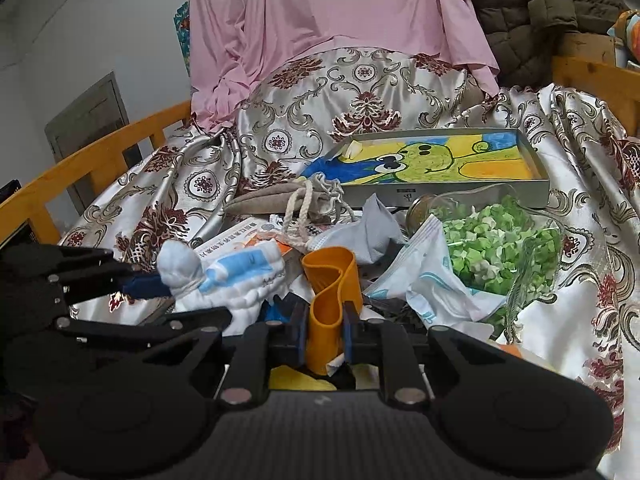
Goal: Organize soft objects
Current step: 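Carry the white sock with the left tool while the right tool carries the orange cup to the tray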
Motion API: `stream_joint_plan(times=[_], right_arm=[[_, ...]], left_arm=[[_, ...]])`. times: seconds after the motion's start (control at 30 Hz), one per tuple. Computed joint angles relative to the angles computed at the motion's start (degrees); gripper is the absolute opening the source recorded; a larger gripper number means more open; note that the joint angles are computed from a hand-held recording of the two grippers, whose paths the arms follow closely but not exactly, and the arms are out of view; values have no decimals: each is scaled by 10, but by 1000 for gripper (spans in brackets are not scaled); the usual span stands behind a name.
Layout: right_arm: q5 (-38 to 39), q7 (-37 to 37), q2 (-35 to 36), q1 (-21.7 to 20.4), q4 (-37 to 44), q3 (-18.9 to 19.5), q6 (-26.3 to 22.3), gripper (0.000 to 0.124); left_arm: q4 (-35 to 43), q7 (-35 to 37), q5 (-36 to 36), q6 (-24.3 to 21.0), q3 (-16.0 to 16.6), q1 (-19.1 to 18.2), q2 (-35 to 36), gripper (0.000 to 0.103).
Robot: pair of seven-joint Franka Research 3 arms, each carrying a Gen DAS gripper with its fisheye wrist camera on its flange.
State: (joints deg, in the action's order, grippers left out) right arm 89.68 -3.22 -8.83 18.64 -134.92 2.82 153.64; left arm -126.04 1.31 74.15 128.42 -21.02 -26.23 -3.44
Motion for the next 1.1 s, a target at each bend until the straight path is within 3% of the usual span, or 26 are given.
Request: stream_joint_plan(times=[0.2,0.4,0.53,0.73,0.97,1.1], right_arm=[[18,-24,-7,-1,0,-1,8,18],[39,-55,-19,-6,-3,-8,-15,18],[52,-75,-37,-13,-7,-16,-44,18],[66,-83,-51,-23,18,-27,-69,18],[45,-52,30,-38,140,-27,-68,18],[-11,38,121,-50,243,-15,-56,18]], left_arm=[[9,39,28,-19,-5,-13,15,27],[-9,-53,74,-28,-7,-15,-16,25],[-36,-152,95,37,1,5,-64,25],[-28,-212,125,94,1,46,-95,25],[68,-228,185,131,21,94,-38,25],[148,-231,217,147,47,104,38,25]])
